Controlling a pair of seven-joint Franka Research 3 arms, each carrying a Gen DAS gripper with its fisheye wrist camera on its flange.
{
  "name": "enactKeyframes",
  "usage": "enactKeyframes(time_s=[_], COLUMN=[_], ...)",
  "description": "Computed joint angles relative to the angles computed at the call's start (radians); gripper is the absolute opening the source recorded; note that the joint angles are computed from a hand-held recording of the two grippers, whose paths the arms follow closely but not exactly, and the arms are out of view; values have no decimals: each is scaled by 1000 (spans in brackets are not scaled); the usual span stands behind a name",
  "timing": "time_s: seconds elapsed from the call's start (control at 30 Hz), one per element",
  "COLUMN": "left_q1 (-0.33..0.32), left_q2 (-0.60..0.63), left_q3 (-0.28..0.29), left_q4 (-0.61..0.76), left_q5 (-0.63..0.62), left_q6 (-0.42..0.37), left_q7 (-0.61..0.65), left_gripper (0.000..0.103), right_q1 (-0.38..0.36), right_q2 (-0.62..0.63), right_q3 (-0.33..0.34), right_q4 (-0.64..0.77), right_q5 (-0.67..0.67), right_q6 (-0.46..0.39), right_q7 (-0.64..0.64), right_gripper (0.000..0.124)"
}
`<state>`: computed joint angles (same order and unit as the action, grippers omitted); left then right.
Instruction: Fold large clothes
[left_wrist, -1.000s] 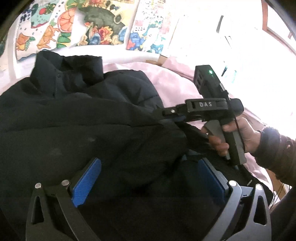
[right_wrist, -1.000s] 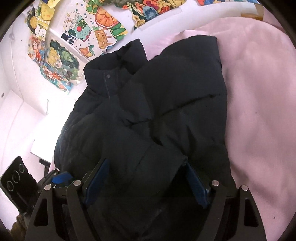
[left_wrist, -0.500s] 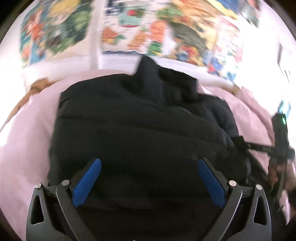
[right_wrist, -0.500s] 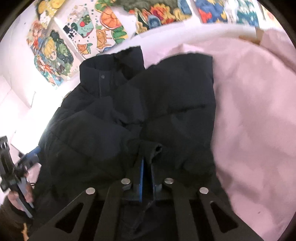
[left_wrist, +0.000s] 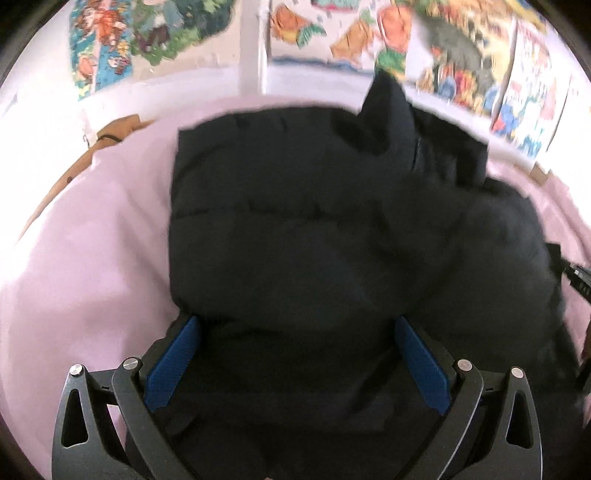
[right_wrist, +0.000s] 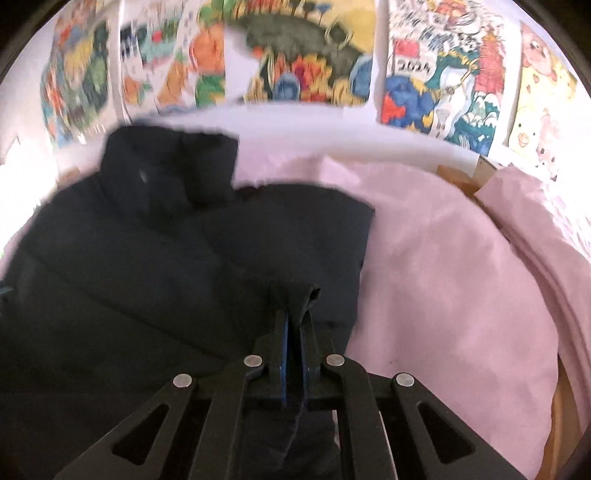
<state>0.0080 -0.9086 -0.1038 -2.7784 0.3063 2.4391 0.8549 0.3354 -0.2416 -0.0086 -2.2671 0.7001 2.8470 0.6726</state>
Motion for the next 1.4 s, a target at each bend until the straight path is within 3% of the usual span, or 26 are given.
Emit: enactKeyframes(time_s=[0.13,0.3,0.53,0.6,0.7,0.83,0.93,0.97,1.13,1.2,1.33,1.4], left_q1=[22,44,53,45,40,42,65,75,18,22,46,60], left_q2=[31,79,69,33,-29,-100,-101,-79,180,276,431,503], left_q3=[-14,-35,-21,-6,9,33,31,5,71,72,71,72], left_q4=[-32,-41,-66,-80,-107,-121,-100,-82,152,242,369,427], left_q5=[44,85,101,92,75,54,51,47,-2,-11,-18,-25], left_q6=[66,105,142,149,191,260,336,350,337,315,343,373], left_q7=[3,-5,-3,7,9,41,54,38,143,181,223,230], left_gripper=[102,102,102,102,102,102,102,102,102,102,102,102], right_q1=[-2,37,76,87,70,34,11,1,-36,-51,-68,-63], right_q2=[56,114,124,116,92,50,30,27,68,135,246,302], right_q3=[27,17,12,-4,-35,-55,-66,-68,-49,-34,23,58], right_q4=[-25,-33,-53,-44,-8,22,53,72,210,323,480,540], right_q5=[-64,-8,77,130,217,372,487,506,570,535,495,482], right_q6=[97,183,264,241,99,-29,-117,-160,-310,-409,-444,-397], right_q7=[-18,-96,-174,-212,-256,-344,-410,-410,-368,-267,-123,-81], right_gripper=[10,10,12,13,22,70,73,77,90,93,93,93])
